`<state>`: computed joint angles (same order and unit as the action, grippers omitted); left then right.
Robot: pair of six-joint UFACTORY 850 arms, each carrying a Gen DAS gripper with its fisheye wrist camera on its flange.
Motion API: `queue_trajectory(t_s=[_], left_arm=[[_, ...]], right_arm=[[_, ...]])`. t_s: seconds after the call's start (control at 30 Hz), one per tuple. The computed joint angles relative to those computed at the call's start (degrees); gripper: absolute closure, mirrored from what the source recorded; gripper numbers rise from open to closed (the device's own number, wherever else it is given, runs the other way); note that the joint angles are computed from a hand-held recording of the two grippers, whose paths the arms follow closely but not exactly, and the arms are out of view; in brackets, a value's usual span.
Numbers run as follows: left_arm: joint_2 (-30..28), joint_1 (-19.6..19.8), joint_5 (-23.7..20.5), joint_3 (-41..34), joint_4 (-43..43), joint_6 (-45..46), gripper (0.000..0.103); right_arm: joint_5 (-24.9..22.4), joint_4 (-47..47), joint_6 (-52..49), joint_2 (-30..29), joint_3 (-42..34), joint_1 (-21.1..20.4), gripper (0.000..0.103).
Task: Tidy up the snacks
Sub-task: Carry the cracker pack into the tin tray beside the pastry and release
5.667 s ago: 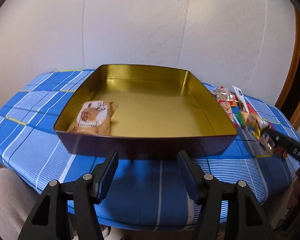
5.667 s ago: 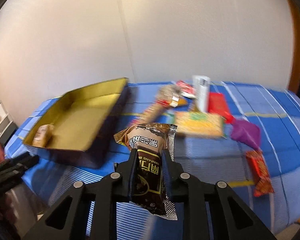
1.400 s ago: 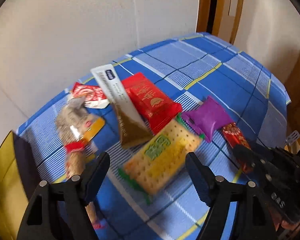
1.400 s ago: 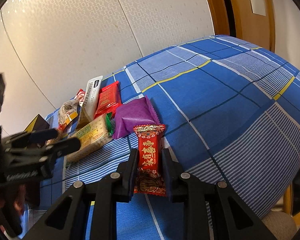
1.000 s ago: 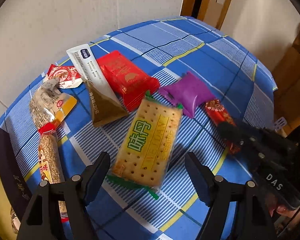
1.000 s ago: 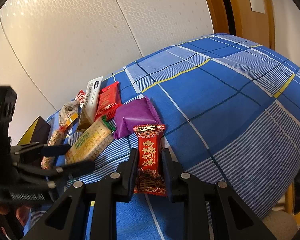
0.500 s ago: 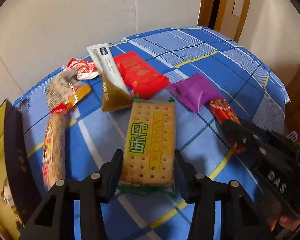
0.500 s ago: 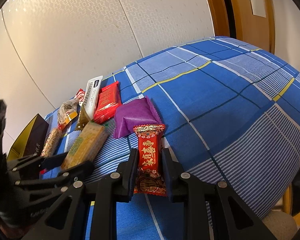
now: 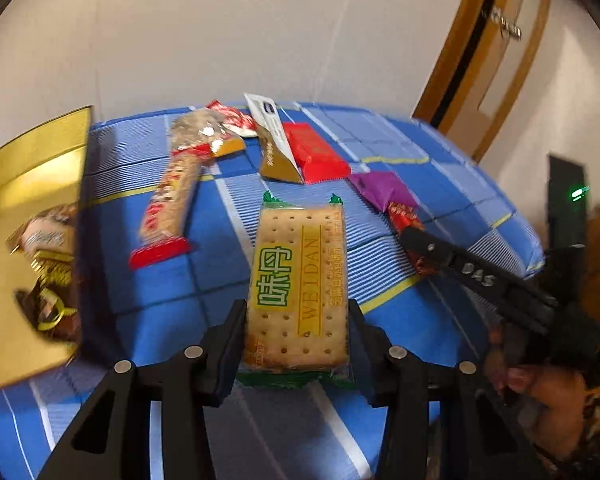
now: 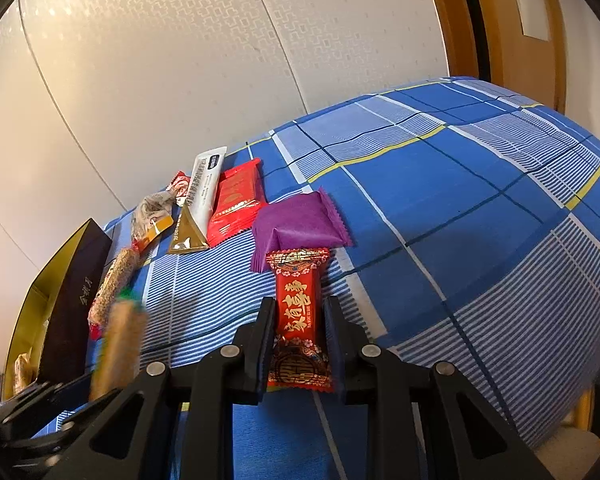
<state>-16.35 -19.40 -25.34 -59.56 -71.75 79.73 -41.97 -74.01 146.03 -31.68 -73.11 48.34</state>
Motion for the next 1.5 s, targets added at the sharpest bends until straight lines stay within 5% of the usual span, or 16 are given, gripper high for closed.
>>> queue_trajectory(t_s=[0.47, 0.8, 1.2, 1.5], left_arm=[[5.5, 7.7, -2.6, 4.0, -12.5, 5.1, 0.055], [6.2, 13.9, 2.1, 2.7, -17.5, 6.8, 0.055], [-0.4, 18.1, 11.0, -3.0, 12.8, -19.7, 0.055], [-0.7, 16.9, 15.9, -2.3, 30.2, -35.3, 0.055]], right_arm=[[-0.8, 0.9, -1.7, -0.5, -0.6, 0.2, 0.078], [-1.1, 1.4, -2.8, -0.6, -0.8, 0.2, 0.078], [-1.6, 1.9, -3.6, -0.9, -1.0, 0.3, 0.078], [-1.6, 1.8, -3.6, -0.9, -1.0, 0.3, 0.078]])
